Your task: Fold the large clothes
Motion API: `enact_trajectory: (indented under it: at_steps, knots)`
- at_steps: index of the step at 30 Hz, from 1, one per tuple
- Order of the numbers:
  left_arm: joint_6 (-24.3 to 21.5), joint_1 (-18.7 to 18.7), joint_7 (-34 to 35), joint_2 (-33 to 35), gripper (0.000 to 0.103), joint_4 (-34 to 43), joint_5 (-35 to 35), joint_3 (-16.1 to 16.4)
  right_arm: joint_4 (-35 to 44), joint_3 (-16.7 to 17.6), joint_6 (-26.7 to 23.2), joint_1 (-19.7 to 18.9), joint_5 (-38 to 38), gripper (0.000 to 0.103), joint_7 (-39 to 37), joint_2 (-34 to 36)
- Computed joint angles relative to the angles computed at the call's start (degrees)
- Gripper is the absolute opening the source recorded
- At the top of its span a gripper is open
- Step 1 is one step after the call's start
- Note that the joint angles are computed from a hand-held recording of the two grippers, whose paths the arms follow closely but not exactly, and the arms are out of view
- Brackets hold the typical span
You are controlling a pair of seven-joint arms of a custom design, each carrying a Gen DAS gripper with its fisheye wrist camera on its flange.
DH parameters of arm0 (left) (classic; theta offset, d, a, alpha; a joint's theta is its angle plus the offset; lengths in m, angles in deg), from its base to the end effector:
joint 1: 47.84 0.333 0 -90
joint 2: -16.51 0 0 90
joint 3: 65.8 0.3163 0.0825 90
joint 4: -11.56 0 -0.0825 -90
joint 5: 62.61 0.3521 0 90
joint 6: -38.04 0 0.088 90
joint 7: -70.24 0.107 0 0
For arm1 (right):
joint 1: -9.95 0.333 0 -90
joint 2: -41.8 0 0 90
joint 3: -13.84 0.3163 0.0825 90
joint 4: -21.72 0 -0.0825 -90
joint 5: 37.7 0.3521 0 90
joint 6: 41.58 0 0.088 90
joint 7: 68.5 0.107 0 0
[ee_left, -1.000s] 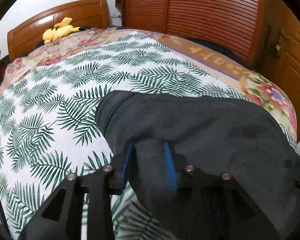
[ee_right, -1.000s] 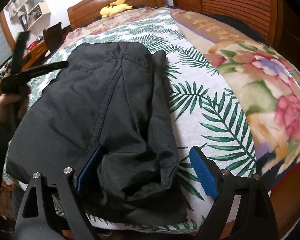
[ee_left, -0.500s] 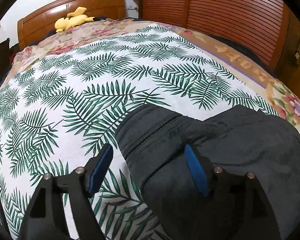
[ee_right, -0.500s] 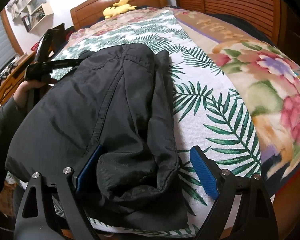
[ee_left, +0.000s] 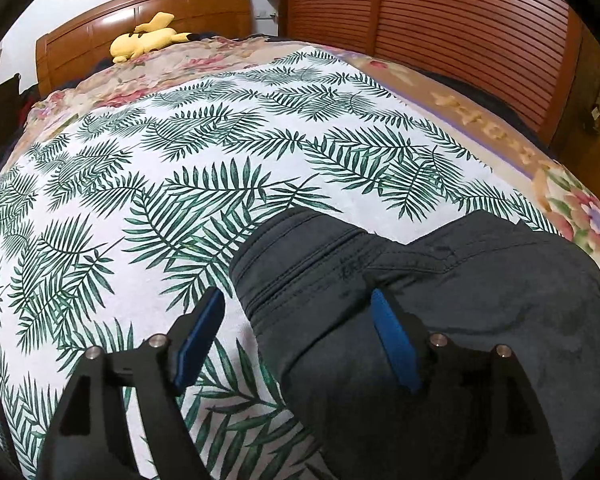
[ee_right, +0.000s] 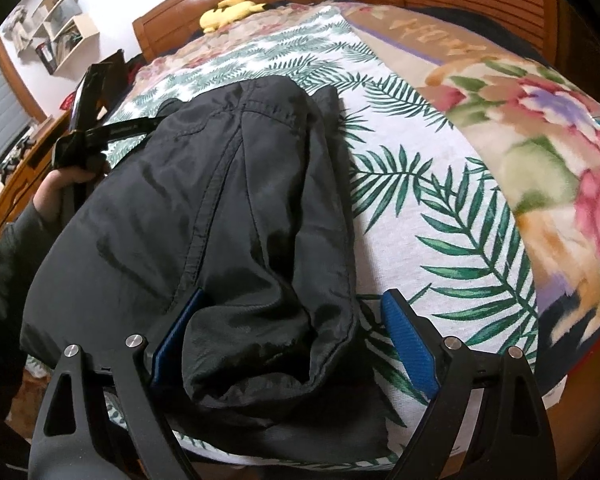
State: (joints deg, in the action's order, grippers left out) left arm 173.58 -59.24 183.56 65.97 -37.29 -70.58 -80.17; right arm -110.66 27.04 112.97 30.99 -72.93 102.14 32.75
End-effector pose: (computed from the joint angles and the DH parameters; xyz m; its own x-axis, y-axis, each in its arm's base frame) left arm 0.7450 -0.2545 0.4848 -0.6147 -0.7860 0.0655 -0.6169 0.4273 -0.6609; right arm 0.3997 0.3001 0.4800 -0.2148 -0.9385 -0.2704 -0.7569 0.3349 -0.5611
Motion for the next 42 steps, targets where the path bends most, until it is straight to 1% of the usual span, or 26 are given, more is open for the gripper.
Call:
enact_trajectory:
  at_steps: [1,2,3,4,5,6,7,8,9,12,15,17,19,21,24,30,33,35,36,37,38,39,40,41,42]
  knots:
    - [-0.48,0.0,0.07,0.29,0.076,0.57,0.01,-0.05,-0.67,-0.72,3.17,0.36,1.61,0.071,-1.24,0.08]
    - [-1.21,0.01,0.28,0.83,0.076,1.58,-0.06,-0.21,-0.99,-1.09,4.85,0.45,2.83,0.059,-2.23,0.2]
    - [-1.79,0.18,0.66,1.11,0.071,2.1,-0.4,-0.56,-1.25,-1.37,6.32,0.63,4.27,0.052,-3.54,0.37]
    - [-3.17,0.64,1.5,1.77,0.065,3.31,-1.33,-1.47,-1.16,-1.37,6.81,0.66,5.1,0.049,-4.69,0.51]
    - [-4.02,1.06,2.07,2.19,0.061,4.05,-2.33,-2.16,-1.15,-1.27,7.31,0.56,5.49,0.043,-5.36,0.57]
    - [-3.74,1.23,2.55,1.93,0.054,3.52,-2.87,-2.3,-0.98,-1.15,7.66,0.45,5.77,0.038,-6.01,0.7]
    - [-3.74,1.49,3.39,1.56,0.049,2.86,-3.46,-2.64,-0.37,-0.68,7.1,0.22,5.1,0.036,-6.15,0.93]
    - [-3.29,1.61,3.93,0.87,0.039,1.7,-3.87,-2.7,0.41,0.04,6.12,-0.17,3.33,0.032,-5.2,1.14]
    - [-1.69,1.64,4.21,-0.58,0.03,-0.78,-4.02,-2.44,1.22,0.68,5.15,-0.5,1.23,0.029,-3.74,1.38]
    - [2.95,1.0,3.98,-4.8,0.021,-7.28,-2.68,-0.91,2.03,1.2,4.64,-0.94,-4.21,0.023,0.84,1.27]
    - [6.11,1.75,3.83,-8.11,0.016,-11.73,-2.81,-1.11,1.25,1.21,6.94,-1.99,-9.38,0.018,6.05,0.06]
    - [7.29,2.63,4.2,-10.15,0.015,-13.85,-3.57,-1.74,1.13,1.54,7.84,-2.88,-12.73,0.016,8.72,-0.83]
    - [8.68,3.36,4.89,-11.99,0.014,-16.0,-4.28,-2.2,1.5,1.76,8.02,-3.32,-14.58,0.015,9.18,-1.4]
    - [11.07,3.98,5.56,-14.65,0.013,-19.59,-5.09,-2.59,2.12,1.84,7.58,-3.35,-15.12,0.014,8.36,-1.47]
    - [14.16,4.93,6.88,-17.97,0.013,-24.08,-6.81,-3.49,2.53,2.05,8.0,-4.01,-17.57,0.012,9.55,-1.77]
    - [17.78,5.48,9.04,-22.44,0.012,-29.67,-9.07,-4.29,2.47,1.82,9.07,-5.05,-19.88,0.01,9.56,-3.03]
    - [18.27,4.38,8.15,-23.23,0.013,-30.4,-8.01,-3.15,2.19,1.73,9.06,-5.17,-18.94,0.009,7.79,-3.34]
    - [17.71,3.28,6.28,-22.83,0.013,-29.74,-6.2,-1.81,1.41,1.71,9.43,-5.51,-18.48,0.009,7.67,-3.5]
    - [17.38,2.89,5.4,-22.51,0.013,-29.4,-5.29,-1.24,0.57,0.91,9.67,-4.97,-15.76,0.01,5.82,-3.36]
    - [17.25,2.76,4.86,-22.41,0.013,-29.45,-4.66,-0.97,0.39,0.52,8.7,-4.26,-13.18,0.01,2.81,-3.08]
    - [17.15,2.66,4.44,-22.21,0.013,-29.41,-4.04,-0.74,0.36,0.76,6.55,-3.84,-11.56,0.012,0.78,-3.04]
    - [17.21,2.59,4.16,-22.08,0.013,-29.56,-3.42,-0.56,0.19,1.04,4.71,-3.56,-10.25,0.017,-0.09,-3.25]
    - [17.21,2.35,3.6,-21.92,0.013,-29.63,-2.6,-0.19,0.04,1.2,3.45,-3.28,-9.19,0.019,-0.82,-3.52]
    - [17.04,2.24,3.06,-21.71,0.013,-29.59,-1.98,0.04,-0.2,1.15,2.36,-2.85,-7.7,0.029,-1.97,-3.88]
    - [17.0,2.28,2.75,-21.63,0.013,-29.7,-1.6,0.07,-0.1,1.41,-0.32,-2.29,-5.84,0.04,-3.07,-4.34]
